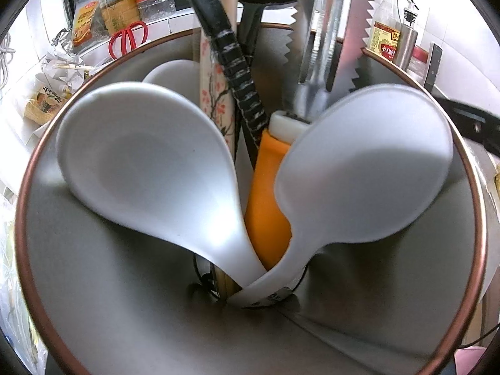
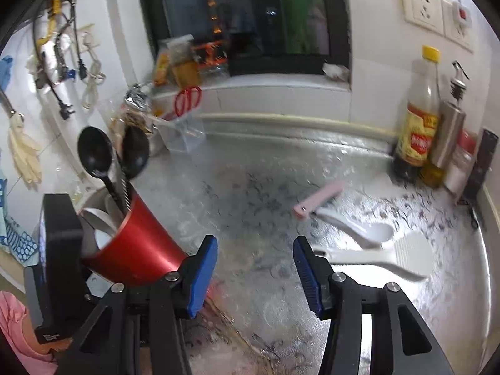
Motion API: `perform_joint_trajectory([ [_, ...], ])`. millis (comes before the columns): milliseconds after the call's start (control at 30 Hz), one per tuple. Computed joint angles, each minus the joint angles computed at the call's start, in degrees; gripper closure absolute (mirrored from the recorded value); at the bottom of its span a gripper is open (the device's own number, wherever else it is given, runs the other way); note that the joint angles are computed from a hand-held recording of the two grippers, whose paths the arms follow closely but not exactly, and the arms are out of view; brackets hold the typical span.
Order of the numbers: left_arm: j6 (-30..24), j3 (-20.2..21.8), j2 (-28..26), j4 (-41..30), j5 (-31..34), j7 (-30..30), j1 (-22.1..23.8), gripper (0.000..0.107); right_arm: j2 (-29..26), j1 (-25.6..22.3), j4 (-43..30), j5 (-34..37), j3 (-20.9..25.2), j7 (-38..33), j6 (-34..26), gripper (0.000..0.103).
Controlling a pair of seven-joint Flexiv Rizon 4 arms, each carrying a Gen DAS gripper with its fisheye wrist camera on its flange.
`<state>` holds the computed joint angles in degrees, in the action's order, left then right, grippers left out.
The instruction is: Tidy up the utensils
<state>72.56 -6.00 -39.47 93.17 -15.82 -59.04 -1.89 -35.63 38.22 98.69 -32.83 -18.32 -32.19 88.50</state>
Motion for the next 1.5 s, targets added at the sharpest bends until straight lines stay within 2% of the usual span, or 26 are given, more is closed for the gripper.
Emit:
perform_joint_trajectory([
  [300,-0.51,0.57,-1.89,-2.95,0.78,-0.68,-0.82,0.017,1.72,2.44,4.34,-0.04,-2.66,4.56,-0.45,0.042],
  [367,-0.41,0.45,-2.07,-3.17,0.76,-0.75,-0.74,0.017,2.01,2.21,4.87,-0.13,-2.24,5.20,-0.97,0.037],
  [433,-0.02,-0.13,-2.11,-2.89,0.43,-0.54,-0.29,0.017,2.30,2.46,5.53,-0.60,-2.56,6.45,-1.55,0.028],
  [500,0.67,0.94,-2.78,-3.48,-0.26,-0.88,-1.11,0.017,2.63,2.44,6.18,-1.11,-2.67,7.87,-2.17,0.025],
  [533,1.61,0.24,-2.01,-1.85,1.54,-2.47,-0.11,0.017,2.80,1.96,6.32,-1.18,-2.09,8.36,-2.76,0.019],
  [633,1.58,1.98,-2.80,-2.92,0.39,-4.34,-0.89,0.017,3.24,1.30,7.10,-2.26,-1.68,10.93,-3.98,0.000],
  [800,1.92,2.89,-3.87,-4.27,1.05,-6.92,-0.73,0.017,3.71,0.40,7.99,-5.10,-1.44,15.18,-5.94,0.000],
  [1000,2.35,1.91,-4.68,-4.91,1.65,-6.80,0.05,0.017,4.30,-3.94,8.06,-6.06,2.67,19.11,-8.38,0.000],
  [1167,2.76,0.45,-3.91,-3.59,1.02,-4.66,1.90,0.017,5.58,-4.90,9.86,-9.88,1.44,24.83,-7.79,0.000],
  [1267,3.22,0.33,-3.41,-2.60,0.75,-4.38,1.94,0.017,6.55,-5.96,10.35,-12.07,1.63,27.30,-10.52,0.000],
  [1500,2.96,0.77,-4.04,-3.42,0.57,-4.40,1.66,0.017,6.27,-12.90,6.77,-12.25,8.38,24.93,-18.63,0.000],
])
